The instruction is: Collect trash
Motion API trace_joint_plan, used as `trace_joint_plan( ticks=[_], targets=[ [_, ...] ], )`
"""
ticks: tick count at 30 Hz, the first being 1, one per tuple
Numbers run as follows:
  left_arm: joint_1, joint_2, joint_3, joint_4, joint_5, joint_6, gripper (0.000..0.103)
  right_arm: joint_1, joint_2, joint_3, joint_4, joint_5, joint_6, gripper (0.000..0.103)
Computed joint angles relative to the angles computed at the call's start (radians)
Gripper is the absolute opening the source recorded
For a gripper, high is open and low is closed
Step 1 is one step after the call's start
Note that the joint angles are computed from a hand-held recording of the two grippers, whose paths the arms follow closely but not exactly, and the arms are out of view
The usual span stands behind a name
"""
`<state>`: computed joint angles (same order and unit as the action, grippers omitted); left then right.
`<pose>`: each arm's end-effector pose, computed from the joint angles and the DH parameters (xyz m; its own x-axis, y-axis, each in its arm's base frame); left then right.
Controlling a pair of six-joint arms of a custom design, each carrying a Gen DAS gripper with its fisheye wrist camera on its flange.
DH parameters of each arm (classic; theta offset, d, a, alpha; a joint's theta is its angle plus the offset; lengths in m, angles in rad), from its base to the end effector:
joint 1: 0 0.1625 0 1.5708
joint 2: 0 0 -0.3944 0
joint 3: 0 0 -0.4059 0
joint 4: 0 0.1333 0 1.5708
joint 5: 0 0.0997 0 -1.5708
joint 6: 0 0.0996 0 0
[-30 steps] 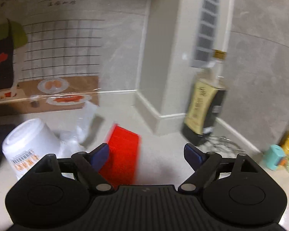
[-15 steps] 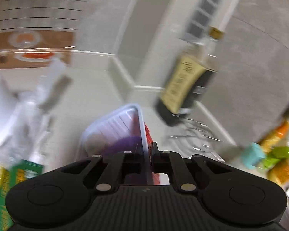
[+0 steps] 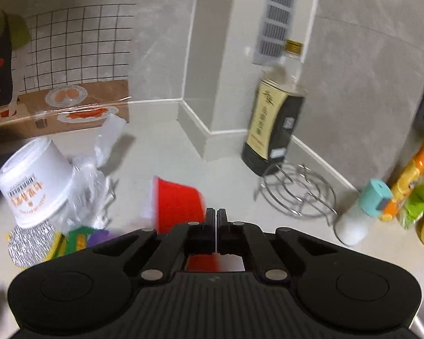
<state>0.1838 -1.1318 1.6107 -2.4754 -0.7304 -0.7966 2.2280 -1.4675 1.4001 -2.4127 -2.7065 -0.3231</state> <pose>-0.5973 -0.3221 0.3131 -0.9369 0.3003 -0.1791 0.3226 0.5452 -0.7738 0.3639 -0.4013 0.6350 -0.6118 0.1386 0.7788 -0.6006 0.5593 -0.5714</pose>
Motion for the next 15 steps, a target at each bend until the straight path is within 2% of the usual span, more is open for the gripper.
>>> trace_joint_plan(
  ticks=[2,3,4,5,6,8,10,11,12,15],
  targets=[
    [0.005,0.029,-0.041,-0.002,-0.053,0.037,0.019,-0.006,-0.051,0.046,-0.019,0.015,-0.004,0.004],
    [0.006,0.048,-0.066,-0.004,-0.075,0.060,0.019,-0.013,-0.073,0.063,-0.034,0.029,-0.011,0.012],
    [0.007,0.069,-0.094,-0.001,-0.089,0.085,0.019,-0.016,-0.095,0.087,-0.058,0.041,-0.022,0.021],
    [0.007,0.088,-0.118,0.004,-0.097,0.109,0.019,-0.018,-0.117,0.110,-0.089,0.054,-0.040,0.047],
    [0.008,0.112,-0.151,0.015,-0.105,0.141,0.019,-0.021,-0.135,0.129,-0.126,0.070,-0.061,0.064],
    [0.008,0.150,-0.208,0.070,-0.098,0.171,0.019,-0.022,-0.191,0.174,-0.152,0.119,-0.047,0.071],
    [0.007,0.192,-0.269,0.142,-0.059,0.190,0.019,-0.037,-0.261,0.212,-0.106,0.229,0.017,0.087],
    [0.007,0.208,-0.289,0.162,-0.049,0.196,0.019,-0.050,-0.296,0.233,-0.088,0.294,0.047,0.099],
    [0.010,0.222,-0.309,0.178,-0.048,0.194,0.019,-0.059,-0.322,0.246,-0.056,0.339,0.076,0.103],
    [0.017,0.252,-0.344,0.187,-0.067,0.162,0.019,-0.087,-0.364,0.257,0.092,0.420,0.144,0.103]
  ],
)
